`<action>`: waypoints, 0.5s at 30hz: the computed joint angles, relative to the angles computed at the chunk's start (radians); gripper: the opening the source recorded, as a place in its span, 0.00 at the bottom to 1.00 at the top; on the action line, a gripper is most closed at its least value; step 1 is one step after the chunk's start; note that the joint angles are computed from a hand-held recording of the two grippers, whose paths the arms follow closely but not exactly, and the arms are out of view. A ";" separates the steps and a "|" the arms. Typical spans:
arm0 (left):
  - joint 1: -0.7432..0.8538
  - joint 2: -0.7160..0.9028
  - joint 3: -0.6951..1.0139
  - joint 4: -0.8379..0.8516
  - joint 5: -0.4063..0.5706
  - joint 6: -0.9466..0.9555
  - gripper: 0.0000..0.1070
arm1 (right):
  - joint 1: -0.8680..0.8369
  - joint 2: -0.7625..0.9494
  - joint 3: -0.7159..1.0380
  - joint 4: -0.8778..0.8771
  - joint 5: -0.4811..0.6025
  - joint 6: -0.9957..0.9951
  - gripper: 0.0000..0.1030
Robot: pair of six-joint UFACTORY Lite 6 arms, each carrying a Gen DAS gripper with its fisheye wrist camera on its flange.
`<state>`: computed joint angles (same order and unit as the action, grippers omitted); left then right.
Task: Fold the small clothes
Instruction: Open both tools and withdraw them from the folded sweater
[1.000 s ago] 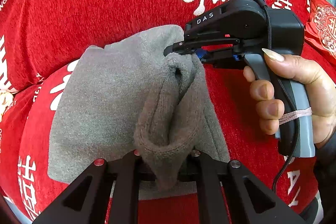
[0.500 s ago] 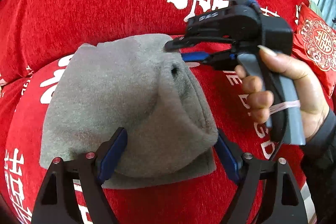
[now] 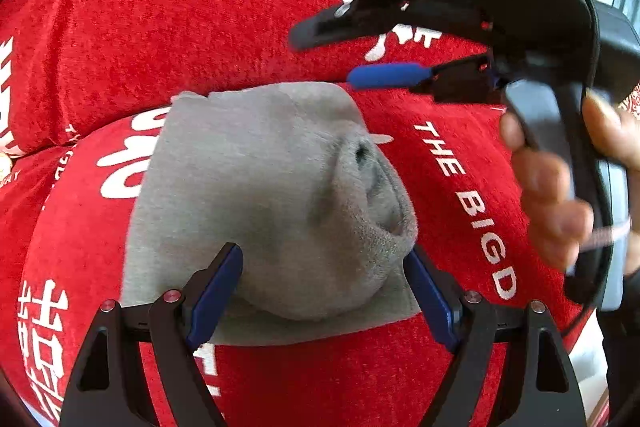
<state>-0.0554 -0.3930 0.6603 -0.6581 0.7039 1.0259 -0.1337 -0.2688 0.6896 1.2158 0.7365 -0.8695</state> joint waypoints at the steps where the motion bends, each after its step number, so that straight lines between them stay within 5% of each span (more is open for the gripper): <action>1: 0.010 0.005 0.005 -0.004 -0.002 0.013 0.78 | 0.030 0.017 0.003 -0.001 -0.018 0.008 0.63; 7: 0.162 0.089 0.048 -0.060 0.035 0.163 0.78 | 0.012 0.058 -0.098 0.008 -0.053 -0.020 0.63; 11: 0.297 0.131 0.072 -0.112 0.138 0.295 0.78 | -0.131 -0.004 -0.212 0.052 0.024 -0.143 0.63; 15: 0.393 0.196 0.150 -0.142 0.262 0.339 0.78 | -0.152 -0.153 -0.263 -0.108 -0.005 0.024 0.63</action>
<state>0.3373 -0.1972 0.8103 -0.8005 0.9662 1.3651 -0.2856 -0.4220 0.4263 1.1082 0.7318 -0.8451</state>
